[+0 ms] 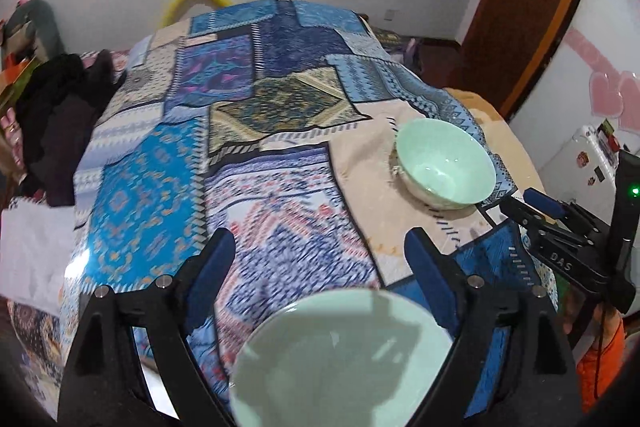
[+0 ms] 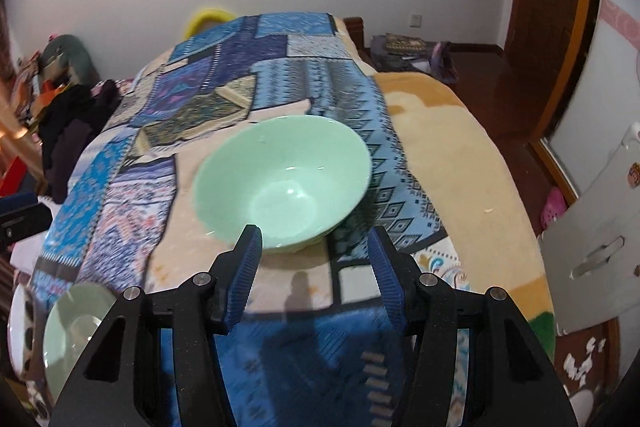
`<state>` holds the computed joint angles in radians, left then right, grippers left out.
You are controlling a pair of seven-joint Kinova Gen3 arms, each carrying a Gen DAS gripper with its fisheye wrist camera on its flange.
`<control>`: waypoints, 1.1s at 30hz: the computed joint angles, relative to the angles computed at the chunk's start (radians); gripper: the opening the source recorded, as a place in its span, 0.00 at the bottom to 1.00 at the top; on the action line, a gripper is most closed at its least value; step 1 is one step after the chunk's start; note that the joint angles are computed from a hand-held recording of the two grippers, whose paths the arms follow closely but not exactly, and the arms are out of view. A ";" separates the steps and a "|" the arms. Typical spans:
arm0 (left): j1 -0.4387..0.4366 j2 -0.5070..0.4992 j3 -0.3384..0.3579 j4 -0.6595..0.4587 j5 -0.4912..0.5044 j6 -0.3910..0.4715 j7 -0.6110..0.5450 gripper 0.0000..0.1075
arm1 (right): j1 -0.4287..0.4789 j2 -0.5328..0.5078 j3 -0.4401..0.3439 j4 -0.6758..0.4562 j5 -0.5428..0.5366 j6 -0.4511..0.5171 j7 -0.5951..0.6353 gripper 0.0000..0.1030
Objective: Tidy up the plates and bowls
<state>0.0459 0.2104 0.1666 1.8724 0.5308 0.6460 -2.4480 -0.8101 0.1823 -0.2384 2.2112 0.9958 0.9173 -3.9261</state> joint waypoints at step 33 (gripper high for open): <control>0.225 0.292 0.022 -0.191 -0.334 -0.080 0.412 0.72 | 0.171 0.031 0.084 0.059 0.241 -0.448 0.066 0.25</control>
